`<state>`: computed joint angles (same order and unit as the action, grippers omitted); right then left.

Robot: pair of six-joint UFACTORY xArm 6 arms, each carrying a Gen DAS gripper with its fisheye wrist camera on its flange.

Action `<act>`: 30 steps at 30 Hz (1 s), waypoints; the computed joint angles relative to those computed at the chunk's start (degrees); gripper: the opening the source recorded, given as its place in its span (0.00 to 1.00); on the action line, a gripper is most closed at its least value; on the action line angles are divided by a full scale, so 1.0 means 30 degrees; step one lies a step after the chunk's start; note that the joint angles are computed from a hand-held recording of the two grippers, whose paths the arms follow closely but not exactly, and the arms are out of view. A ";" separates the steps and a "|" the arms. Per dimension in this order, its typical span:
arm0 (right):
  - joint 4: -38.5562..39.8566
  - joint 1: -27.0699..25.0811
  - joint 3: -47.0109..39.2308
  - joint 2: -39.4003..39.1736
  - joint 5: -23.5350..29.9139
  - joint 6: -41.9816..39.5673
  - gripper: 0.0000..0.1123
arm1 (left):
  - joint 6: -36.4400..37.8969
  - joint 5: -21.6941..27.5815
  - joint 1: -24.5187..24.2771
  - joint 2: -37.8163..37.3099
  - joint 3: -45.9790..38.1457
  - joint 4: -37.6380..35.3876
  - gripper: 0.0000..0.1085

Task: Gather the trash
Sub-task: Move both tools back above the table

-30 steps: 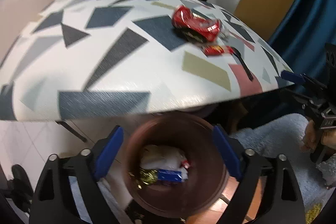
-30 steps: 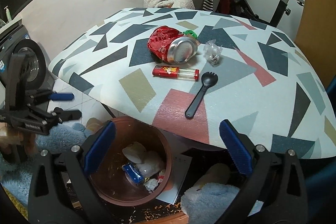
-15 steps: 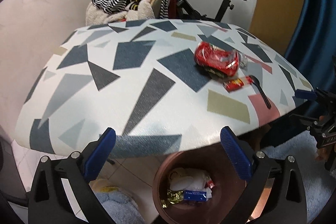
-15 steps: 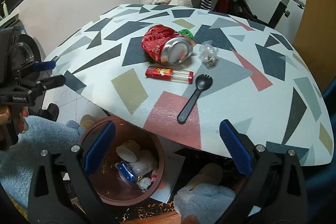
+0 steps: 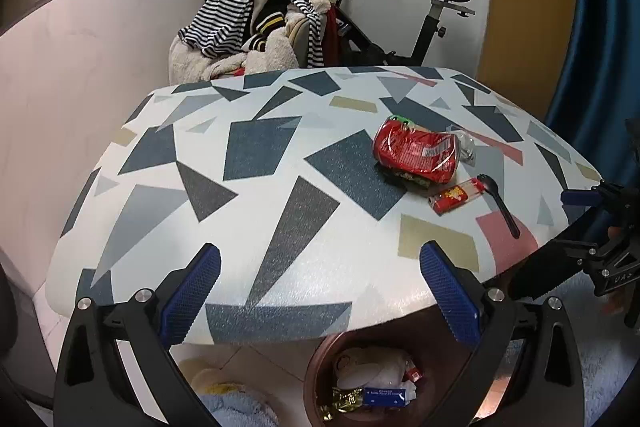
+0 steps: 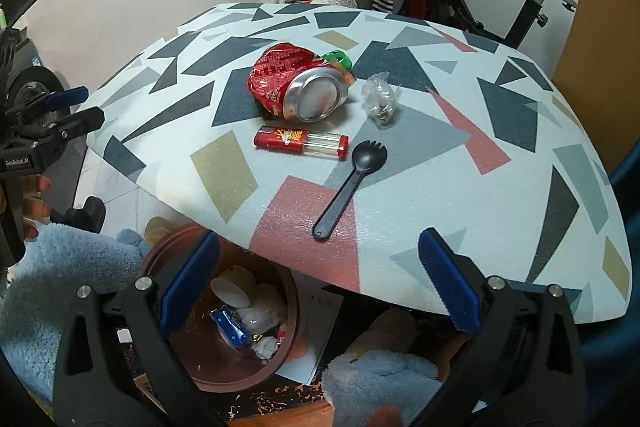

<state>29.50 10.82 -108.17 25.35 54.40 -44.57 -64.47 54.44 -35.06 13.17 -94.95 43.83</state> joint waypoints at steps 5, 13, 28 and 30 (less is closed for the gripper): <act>0.0227 -0.0149 -0.0923 0.0675 0.0655 0.0461 0.87 | 0.0783 -0.0754 0.0193 0.0392 -0.0450 -0.0411 0.90; -0.0967 0.0180 -0.0992 0.0997 -0.0231 0.0561 0.87 | 0.1468 -0.0287 0.0244 0.1383 -0.1751 -0.0565 0.90; -0.1025 -0.0091 -0.5853 0.4260 0.2841 0.2081 0.70 | 0.0753 -0.1205 0.1150 0.1512 -0.1138 -0.1818 0.90; -0.1250 0.0034 -0.6519 0.4733 0.3021 0.2401 0.63 | 0.0692 -0.1389 0.1211 0.1487 -0.1023 -0.1909 0.89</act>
